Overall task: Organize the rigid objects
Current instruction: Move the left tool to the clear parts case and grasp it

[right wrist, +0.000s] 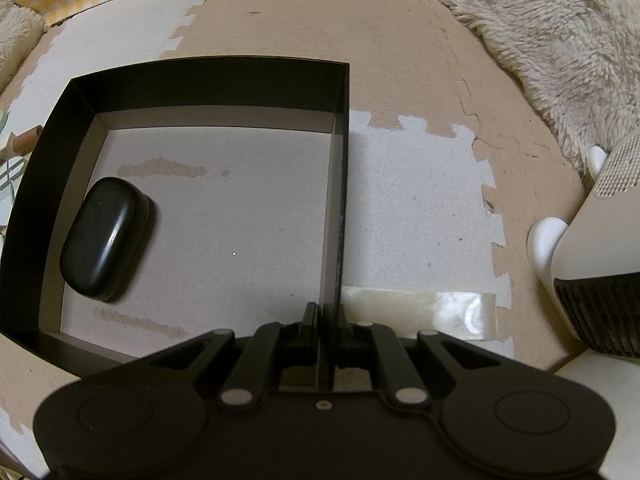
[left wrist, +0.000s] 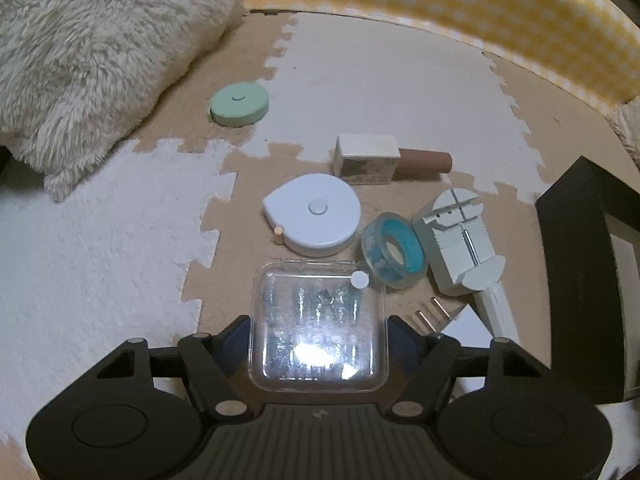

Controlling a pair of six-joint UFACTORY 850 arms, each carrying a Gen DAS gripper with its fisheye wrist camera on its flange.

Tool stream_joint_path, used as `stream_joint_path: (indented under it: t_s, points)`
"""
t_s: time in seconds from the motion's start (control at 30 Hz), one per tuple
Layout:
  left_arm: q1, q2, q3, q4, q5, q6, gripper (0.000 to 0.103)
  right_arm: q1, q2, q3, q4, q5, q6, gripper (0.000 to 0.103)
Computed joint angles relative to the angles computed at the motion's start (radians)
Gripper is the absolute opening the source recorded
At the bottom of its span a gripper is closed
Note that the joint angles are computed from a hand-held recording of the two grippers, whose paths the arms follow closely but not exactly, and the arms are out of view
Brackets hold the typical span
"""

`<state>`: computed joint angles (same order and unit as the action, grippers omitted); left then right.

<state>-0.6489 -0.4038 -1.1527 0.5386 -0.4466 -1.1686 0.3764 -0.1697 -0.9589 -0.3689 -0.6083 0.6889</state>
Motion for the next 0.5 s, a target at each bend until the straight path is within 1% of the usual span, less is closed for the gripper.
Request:
stream_joint_path:
  t_s: [0.07,0.13,0.2,0.27,0.37,0.43,0.5]
  points:
    - [0.003,0.008,0.007,0.006,0.010,-0.023,0.073,-0.001,0.001,0.001,0.002,0.002,-0.002,0.008]
    - [0.001,0.021,0.015,0.040,0.016,-0.079,0.073,-0.001,0.001,0.000,0.003,0.001,-0.005,0.008]
    - [-0.007,0.044,0.034,0.115,0.026,-0.211,0.073,-0.002,0.000,0.000,0.004,0.000,-0.006,0.008]
    - [-0.012,0.069,0.053,0.172,0.053,-0.314,0.073,-0.001,0.000,0.000,0.004,0.000,-0.005,0.008]
    - [-0.027,0.092,0.061,0.279,0.058,-0.426,0.073,-0.001,0.000,-0.001,0.003,0.000,-0.005,0.008]
    - [-0.038,0.103,0.057,0.331,0.073,-0.469,0.073,-0.001,0.000,0.000,0.003,0.000,-0.006,0.008]
    - [-0.048,0.110,0.050,0.367,0.108,-0.492,0.073,-0.002,0.000,0.000,0.006,0.002,-0.007,0.008]
